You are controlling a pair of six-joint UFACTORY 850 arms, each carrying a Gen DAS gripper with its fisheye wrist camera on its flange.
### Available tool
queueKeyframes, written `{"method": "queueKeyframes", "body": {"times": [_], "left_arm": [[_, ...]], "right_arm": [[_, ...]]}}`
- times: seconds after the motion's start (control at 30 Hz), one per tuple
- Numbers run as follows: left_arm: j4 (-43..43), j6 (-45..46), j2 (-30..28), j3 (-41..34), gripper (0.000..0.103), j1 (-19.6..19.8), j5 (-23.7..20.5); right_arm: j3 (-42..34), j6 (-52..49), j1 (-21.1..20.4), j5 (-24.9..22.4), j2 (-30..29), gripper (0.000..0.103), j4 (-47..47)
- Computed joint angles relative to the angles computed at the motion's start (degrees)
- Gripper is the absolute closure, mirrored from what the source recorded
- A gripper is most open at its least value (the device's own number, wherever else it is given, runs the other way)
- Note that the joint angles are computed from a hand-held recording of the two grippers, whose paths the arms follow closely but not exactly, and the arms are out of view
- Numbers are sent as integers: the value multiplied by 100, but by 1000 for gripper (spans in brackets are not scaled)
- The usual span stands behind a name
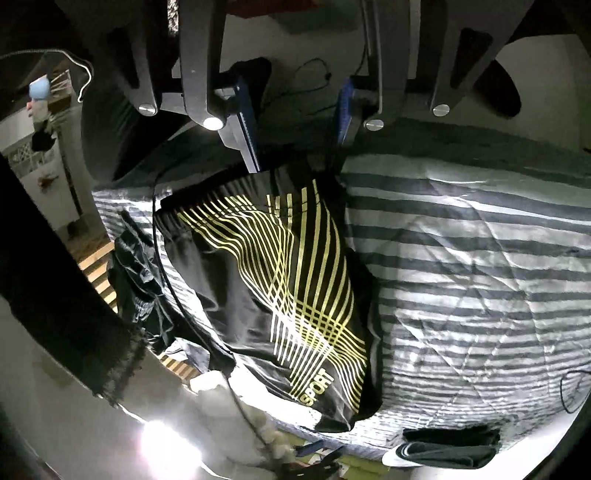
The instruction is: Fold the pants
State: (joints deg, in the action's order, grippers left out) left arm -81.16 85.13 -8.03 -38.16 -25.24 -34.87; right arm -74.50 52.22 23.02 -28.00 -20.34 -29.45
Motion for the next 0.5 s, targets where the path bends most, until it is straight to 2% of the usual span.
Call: {"method": "queueKeyframes", "body": {"times": [0.07, 0.17, 0.3, 0.4, 0.5], "left_arm": [[67, -4, 89, -38, 64, 80, -32], [165, -65, 86, -278, 64, 188, -63], [257, -232, -144, -839, 64, 295, -220], [481, -576, -560, -1492, 64, 278, -264], [755, -943, -1141, -2308, 61, 93, 19]], "right_arm": [[344, -124, -85, 249, 408, 71, 248], [965, 128, -109, 392, 1066, 71, 124], [2353, 448, -107, 655, 2345, 71, 289], [3359, 1538, 200, 438, 3202, 71, -422], [4148, 2058, 544, 346, 3788, 70, -409]]}}
